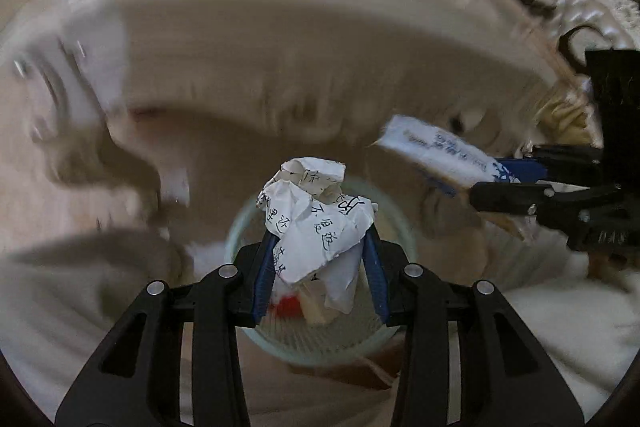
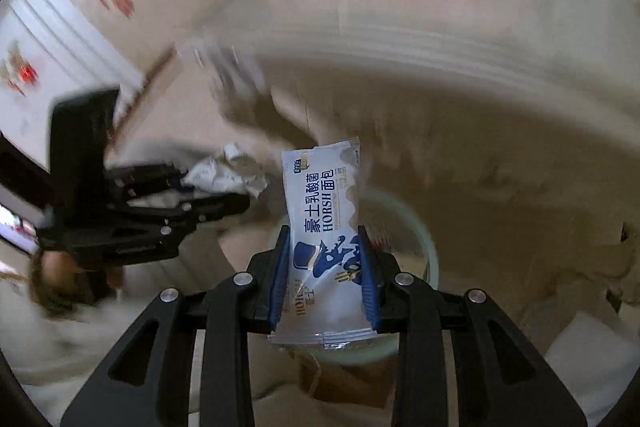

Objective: Collect trash
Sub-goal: 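Carry the paper and bread bag over the wastebasket and open both tools, then move both open tools back over the table toward the boxes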

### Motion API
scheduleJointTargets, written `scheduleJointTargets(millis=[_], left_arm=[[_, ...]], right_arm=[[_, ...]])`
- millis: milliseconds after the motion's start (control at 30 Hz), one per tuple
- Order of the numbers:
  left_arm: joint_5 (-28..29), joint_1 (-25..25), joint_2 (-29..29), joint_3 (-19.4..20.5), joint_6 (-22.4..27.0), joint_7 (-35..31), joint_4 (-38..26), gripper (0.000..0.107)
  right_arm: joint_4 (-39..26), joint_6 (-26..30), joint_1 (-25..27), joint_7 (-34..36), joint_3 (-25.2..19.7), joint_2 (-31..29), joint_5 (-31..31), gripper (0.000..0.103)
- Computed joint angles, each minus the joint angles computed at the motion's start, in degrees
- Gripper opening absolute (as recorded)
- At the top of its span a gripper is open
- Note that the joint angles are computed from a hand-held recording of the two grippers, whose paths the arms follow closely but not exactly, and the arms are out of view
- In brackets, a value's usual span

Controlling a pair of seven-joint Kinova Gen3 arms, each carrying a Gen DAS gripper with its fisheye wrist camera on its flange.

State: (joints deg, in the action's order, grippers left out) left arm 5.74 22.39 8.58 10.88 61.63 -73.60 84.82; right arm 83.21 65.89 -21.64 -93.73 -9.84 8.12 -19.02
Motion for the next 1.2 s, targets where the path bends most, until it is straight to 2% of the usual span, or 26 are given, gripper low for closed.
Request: scheduleJointTargets(millis=[167, 200, 233, 267, 333, 400, 433, 533, 700, 767, 867, 967, 1033, 1133, 1200], left_arm=[[1.28, 0.68, 5.67, 0.43, 3.17, -1.31, -0.92, 0.042], [0.81, 0.75, 6.49, 0.52, 4.21, -0.62, -1.38, 0.049], [-0.32, 1.77, 6.91, -0.32, 4.71, 1.0, -1.69, 0.062], [-1.2, 2.41, 6.92, -0.94, 4.99, 2.14, -1.66, 0.068], [-0.32, 1.37, 6.2, -0.89, 4.52, 2.08, -0.33, 0.072], [-0.62, 1.41, 6.5, -1.0, 5.17, 2.97, -0.55, 0.076], [-1.03, 1.6, 6.29, -1.03, 5.11, 3.41, -0.24, 0.079], [0.63, 0.49, 4.63, -0.88, 3.05, 2.57, 1.29, 0.08], [1.15, -0.89, 0.78, -1.22, 0.37, 3.03, 2.01, 0.08], [0.2, -1.08, -0.75, -1.23, -0.46, 3.65, 1.12, 0.08], [-4.2, -0.78, -3.07, -1.08, -1.33, 4.43, -2.24, 0.08], [-8.45, -0.51, -3.31, -0.84, -0.96, 4.98, -6.46, 0.08], [-10.07, -0.85, -2.23, -1.12, -0.88, 3.96, -10.36, 0.08], [-13.81, -0.54, 1.41, -1.98, 0.13, 3.77, -17.48, 0.08], [-16.22, -0.13, 4.43, -2.78, 0.63, 4.03, -22.67, 0.08]], right_arm=[[-3.46, 3.82, -2.91, -1.81, -1.01, 7.05, 5.18, 0.03], [-3.73, 3.72, -2.95, -1.95, -1.28, 7.77, 5.31, 0.03], [-3.53, 3.33, -2.95, -1.83, -1.3, 7.87, 5.17, 0.03], [-3.49, 2.76, -3.35, -1.88, -1.04, 8.0, 5.23, 0.03], [-4.17, 2.82, -3.88, -2.11, -1.49, 8.24, 6.37, 0.033], [-3.84, 2.3, -4.52, -2.61, -1.69, 7.73, 7.72, 0.068], [-2.8, 0.74, -5.33, -3.21, -1.13, 6.58, 8.7, 0.071], [-0.2, -1.84, -3.87, -2.94, -0.77, 4.41, 7.74, 0.071], [-0.15, -1.5, -0.48, -0.72, -0.39, -0.08, 4.05, 0.071], [-0.26, -2.17, 1.29, 1.72, -0.27, -2.77, 1.41, 0.071], [-1.01, -5.35, 2.82, 4.07, 0.33, -6.19, -1.08, 0.071], [-3.61, -7.79, 2.96, 1.04, 0.44, -7.98, 3.6, 0.071], [-5.84, -9.92, 1.84, -1.68, 2.3, -7.92, 8.26, 0.071], [-9.73, -11.96, -1.63, -7.19, 7.26, -5.74, 15.25, 0.071], [-12.28, -13.17, 0.5, -9.53, 6.2, -3.78, 17.92, 0.071]])
